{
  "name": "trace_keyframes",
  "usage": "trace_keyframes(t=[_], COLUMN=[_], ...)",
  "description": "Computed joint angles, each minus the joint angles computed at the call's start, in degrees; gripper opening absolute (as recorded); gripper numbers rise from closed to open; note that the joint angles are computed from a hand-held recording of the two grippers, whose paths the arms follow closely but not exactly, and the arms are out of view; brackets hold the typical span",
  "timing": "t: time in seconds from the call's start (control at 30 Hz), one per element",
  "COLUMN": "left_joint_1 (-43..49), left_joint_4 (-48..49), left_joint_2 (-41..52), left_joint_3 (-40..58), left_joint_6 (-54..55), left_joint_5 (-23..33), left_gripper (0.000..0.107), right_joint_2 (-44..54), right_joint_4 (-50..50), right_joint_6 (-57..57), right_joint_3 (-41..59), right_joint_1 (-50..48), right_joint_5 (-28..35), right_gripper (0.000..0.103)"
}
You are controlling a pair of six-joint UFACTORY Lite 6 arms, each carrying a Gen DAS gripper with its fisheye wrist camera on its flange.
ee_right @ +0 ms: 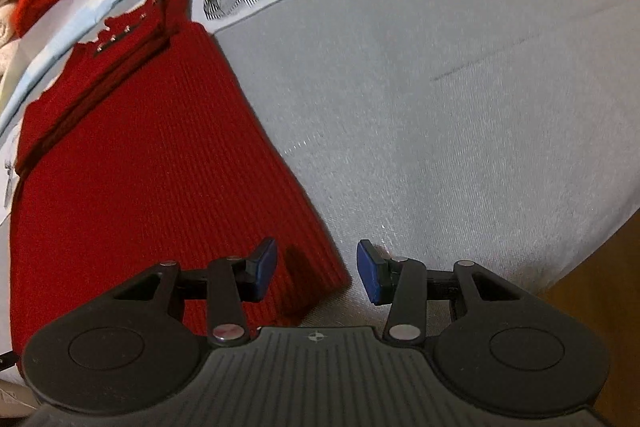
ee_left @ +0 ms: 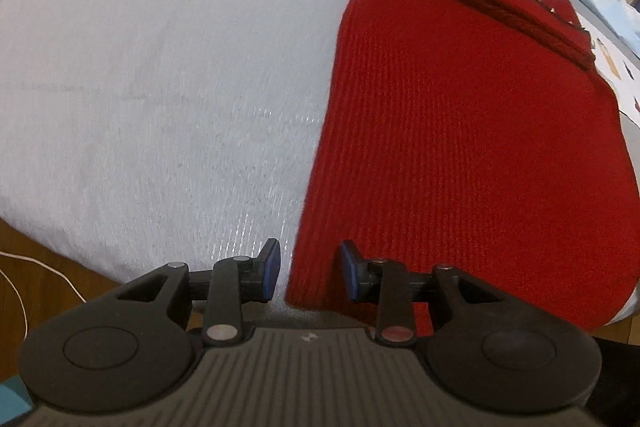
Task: Fold small clothes
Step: 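Press the folded sweater strip flat with both tools along its length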
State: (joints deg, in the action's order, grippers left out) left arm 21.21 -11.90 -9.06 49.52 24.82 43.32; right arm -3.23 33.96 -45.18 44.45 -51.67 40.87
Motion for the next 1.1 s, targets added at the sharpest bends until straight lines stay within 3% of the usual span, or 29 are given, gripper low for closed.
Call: trace_keyframes(t=[0.6,0.63,0.7,0.73,0.77,0.9,0.97,1.1], left_joint_1=[0.86,0.84,1.29,1.36,1.22,3.82,4.57,3.19], left_joint_4=[-1.93,-1.88,-3.58,-3.93,-3.63,-5.98,-6.02,-4.73], left_joint_2=[-1.23,-1.66,-2.34,-2.9,-3.15,-2.92,-2.02,-2.5], left_joint_3=[-3.69,-3.95,-4.2,-4.19,-3.99,-3.27,-2.99,-3.53], left_joint_6=[1.18,1.49,3.73,4.43,4.57,5.6,5.41,4.42], left_joint_5=[-2.2,-2.14,-1.37,-0.88,-0.76,1.43,2.0,1.44], left_gripper=[0.036,0.035,0.016,0.014,0.013,0.015,0.016,0.018], right_joint_2=[0.37,0.36,0.32,0.73,0.95,1.57,1.2,0.02], right_joint_4=[-0.19,0.06,0.97,2.17,3.08,4.29,3.07,1.79], right_joint_6=[-2.37,-2.81,-4.21,-5.45,-6.19,-5.58,-4.42,-3.81], right_joint_3=[-2.85,-2.91,-2.87,-2.5,-2.16,-0.93,-1.4,-2.46], right_joint_1=[4.64,4.6,4.05,3.38,2.76,1.19,1.93,3.35], right_joint_5=[-3.67,-3.63,-2.53,-1.01,0.16,2.49,1.29,0.46], right_gripper=[0.046,0.043,0.033,0.024,0.022,0.022,0.03,0.031])
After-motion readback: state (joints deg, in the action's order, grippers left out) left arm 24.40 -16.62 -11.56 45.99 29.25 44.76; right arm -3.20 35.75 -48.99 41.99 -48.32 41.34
